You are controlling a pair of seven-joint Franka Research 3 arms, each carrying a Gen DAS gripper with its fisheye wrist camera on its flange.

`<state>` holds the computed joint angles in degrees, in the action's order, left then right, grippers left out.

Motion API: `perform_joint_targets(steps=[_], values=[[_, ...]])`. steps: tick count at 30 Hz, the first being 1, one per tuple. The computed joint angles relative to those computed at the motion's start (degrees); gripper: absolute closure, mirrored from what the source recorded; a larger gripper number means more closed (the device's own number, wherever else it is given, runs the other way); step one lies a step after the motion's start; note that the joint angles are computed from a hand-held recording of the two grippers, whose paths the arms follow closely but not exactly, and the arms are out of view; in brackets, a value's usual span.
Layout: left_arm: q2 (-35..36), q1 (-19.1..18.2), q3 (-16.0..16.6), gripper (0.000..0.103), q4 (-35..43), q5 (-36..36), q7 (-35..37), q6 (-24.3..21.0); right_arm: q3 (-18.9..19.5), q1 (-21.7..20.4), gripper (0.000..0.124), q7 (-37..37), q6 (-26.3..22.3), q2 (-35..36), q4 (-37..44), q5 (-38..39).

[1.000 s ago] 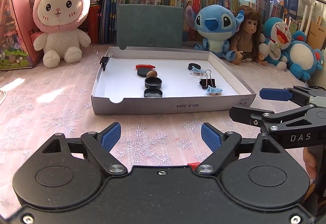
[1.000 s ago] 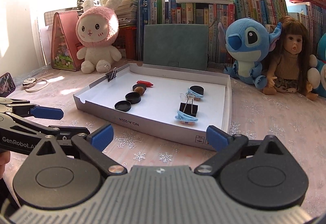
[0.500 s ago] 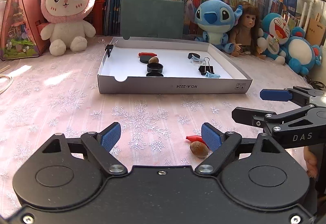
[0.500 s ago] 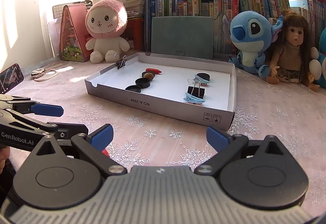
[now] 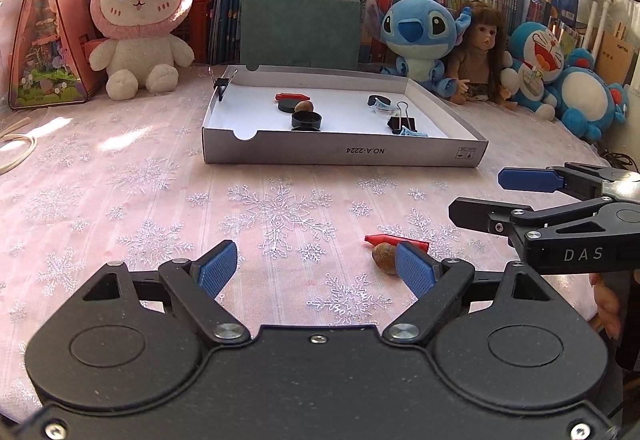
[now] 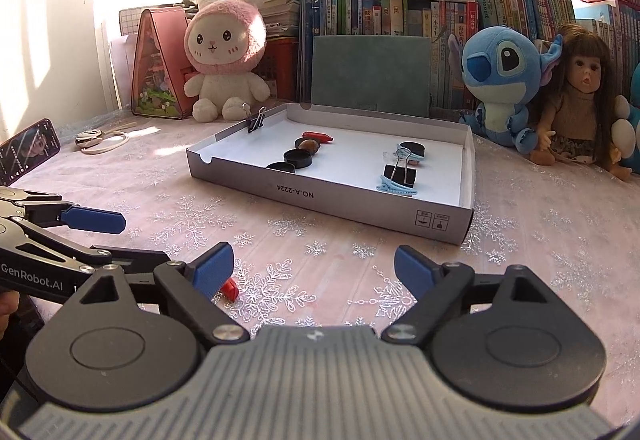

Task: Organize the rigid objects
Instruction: 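Close the left gripper around the brown nut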

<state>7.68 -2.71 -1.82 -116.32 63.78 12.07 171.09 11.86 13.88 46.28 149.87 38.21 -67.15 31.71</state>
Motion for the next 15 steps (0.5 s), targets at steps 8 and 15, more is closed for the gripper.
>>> perform_joint_targets(steps=[8, 15], values=[[-1.1, 0.4, -0.6, 0.032, -1.9, 1.2, 0.7, 4.0, 0.2, -0.3, 0.046, -0.7, -1.1, -0.8, -1.1, 0.2], [1.5, -1.4, -0.1, 0.057, 0.5, 0.5, 3.2, 4.4, 0.2, -0.1, 0.050, -2.4, -0.6, -1.8, -2.8, 0.4]])
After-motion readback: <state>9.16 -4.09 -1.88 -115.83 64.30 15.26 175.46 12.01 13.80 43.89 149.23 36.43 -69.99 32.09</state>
